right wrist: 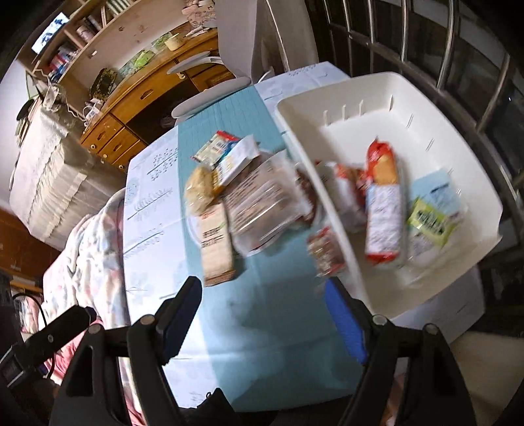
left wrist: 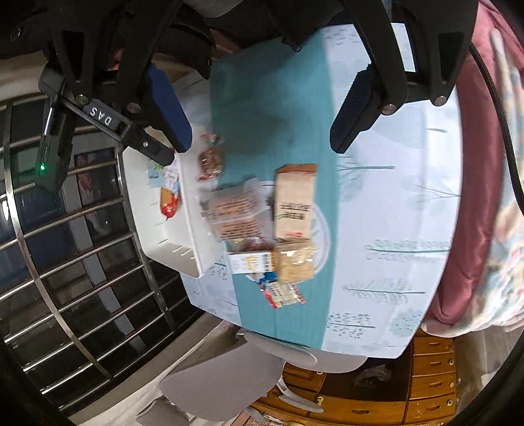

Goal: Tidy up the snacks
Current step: 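Withdraw both tools from the tray back toward the snack pile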

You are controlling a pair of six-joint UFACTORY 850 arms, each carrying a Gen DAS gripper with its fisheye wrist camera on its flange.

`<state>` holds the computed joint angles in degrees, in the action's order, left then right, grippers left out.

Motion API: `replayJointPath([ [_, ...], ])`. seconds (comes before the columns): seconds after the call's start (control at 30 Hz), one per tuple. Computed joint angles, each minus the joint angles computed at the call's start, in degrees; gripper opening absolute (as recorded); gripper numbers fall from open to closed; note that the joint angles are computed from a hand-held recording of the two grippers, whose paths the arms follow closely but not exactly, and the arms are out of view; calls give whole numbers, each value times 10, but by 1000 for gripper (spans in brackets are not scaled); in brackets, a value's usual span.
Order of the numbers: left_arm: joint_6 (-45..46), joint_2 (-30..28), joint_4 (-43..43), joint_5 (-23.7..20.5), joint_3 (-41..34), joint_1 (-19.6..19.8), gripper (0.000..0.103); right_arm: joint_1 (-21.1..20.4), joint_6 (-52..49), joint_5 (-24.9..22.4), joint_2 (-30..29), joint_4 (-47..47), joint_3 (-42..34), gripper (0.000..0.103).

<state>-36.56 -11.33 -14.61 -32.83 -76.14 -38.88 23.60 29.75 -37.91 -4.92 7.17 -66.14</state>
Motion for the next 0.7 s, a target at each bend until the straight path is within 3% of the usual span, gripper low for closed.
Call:
replayJointPath([
  [0.37, 159, 78, -73, -30, 86, 78, 86, 91, 205, 30, -22, -67, 2, 78],
  [0.7, 265, 62, -131, -80, 83, 120, 86, 116, 283, 5, -40, -98, -12, 78],
])
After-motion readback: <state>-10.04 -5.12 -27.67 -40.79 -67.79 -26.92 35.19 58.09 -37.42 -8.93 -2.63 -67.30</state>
